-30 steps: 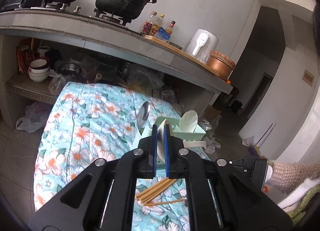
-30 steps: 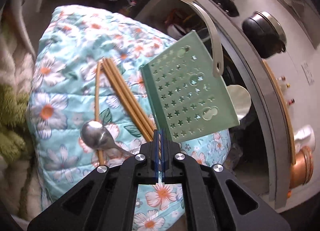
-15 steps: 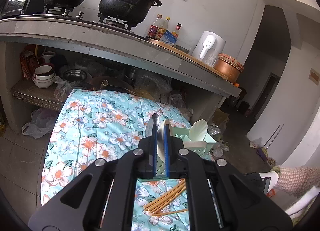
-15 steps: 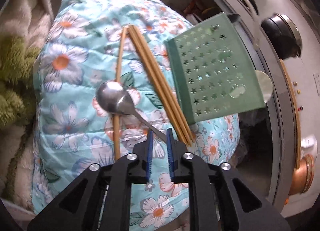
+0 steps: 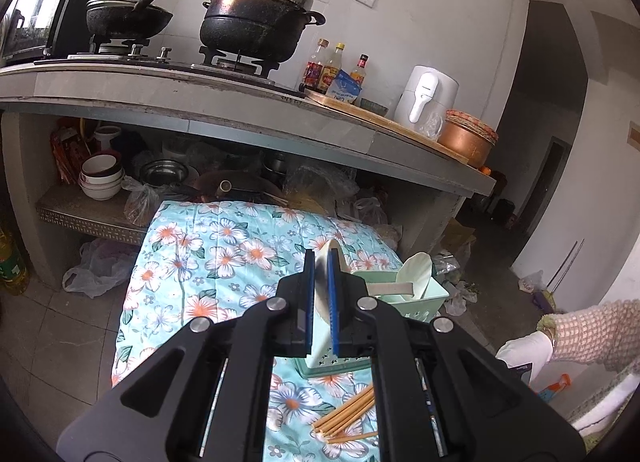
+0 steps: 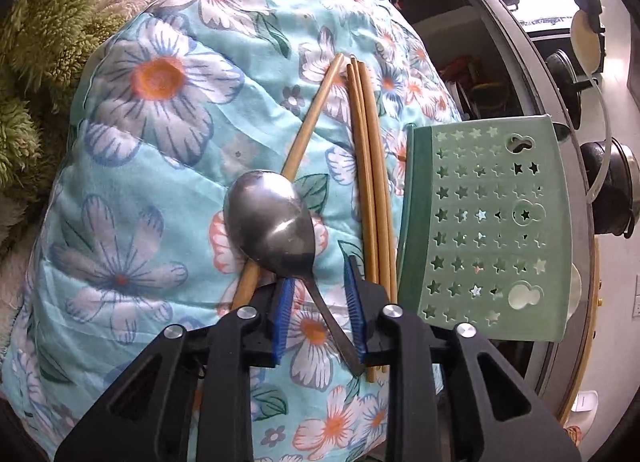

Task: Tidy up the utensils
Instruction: 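Lower the white spoon into the holder while the right tool brings the metal spoon over it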

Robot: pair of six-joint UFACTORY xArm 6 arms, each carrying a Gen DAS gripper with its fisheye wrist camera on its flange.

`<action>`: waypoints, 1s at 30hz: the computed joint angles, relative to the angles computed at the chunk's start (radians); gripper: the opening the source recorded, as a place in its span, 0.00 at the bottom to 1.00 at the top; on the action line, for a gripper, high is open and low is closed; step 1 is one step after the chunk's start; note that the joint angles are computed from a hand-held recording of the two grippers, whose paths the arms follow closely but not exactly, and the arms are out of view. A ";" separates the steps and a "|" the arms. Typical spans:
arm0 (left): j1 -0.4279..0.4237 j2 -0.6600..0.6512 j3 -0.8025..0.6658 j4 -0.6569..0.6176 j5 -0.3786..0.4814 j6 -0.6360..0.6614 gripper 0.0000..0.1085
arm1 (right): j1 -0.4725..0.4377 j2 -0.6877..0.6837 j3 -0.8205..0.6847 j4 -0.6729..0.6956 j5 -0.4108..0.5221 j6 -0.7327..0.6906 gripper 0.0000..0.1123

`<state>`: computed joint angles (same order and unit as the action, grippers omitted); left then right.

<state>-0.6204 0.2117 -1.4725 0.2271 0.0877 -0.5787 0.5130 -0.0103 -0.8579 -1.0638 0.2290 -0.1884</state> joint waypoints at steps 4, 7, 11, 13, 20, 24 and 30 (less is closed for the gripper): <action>0.002 0.013 -0.023 0.029 0.015 -0.016 0.05 | -0.007 -0.027 0.020 -0.083 -0.021 0.149 0.05; 0.005 0.020 -0.042 0.092 0.034 -0.056 0.05 | -0.011 -0.038 0.012 0.002 -0.029 0.220 0.04; 0.005 0.038 -0.102 0.257 0.093 -0.139 0.05 | -0.022 -0.053 -0.008 0.048 -0.040 0.398 0.03; -0.001 0.056 -0.150 0.328 0.140 -0.150 0.05 | -0.034 -0.062 -0.014 0.050 -0.055 0.512 0.03; -0.048 0.177 -0.393 0.343 0.373 0.040 0.05 | -0.101 -0.093 -0.029 -0.141 -0.116 1.022 0.03; -0.072 0.264 -0.560 0.341 0.535 0.145 0.05 | -0.153 -0.095 -0.048 -0.287 -0.171 1.327 0.02; -0.093 0.469 -0.893 0.232 0.767 0.333 0.05 | -0.221 -0.102 -0.082 -0.575 -0.250 1.790 0.02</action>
<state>-0.7136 0.6807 -2.3657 0.4595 0.8543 -0.2455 0.2924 -0.1124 -0.9397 -1.6386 -0.0214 1.6019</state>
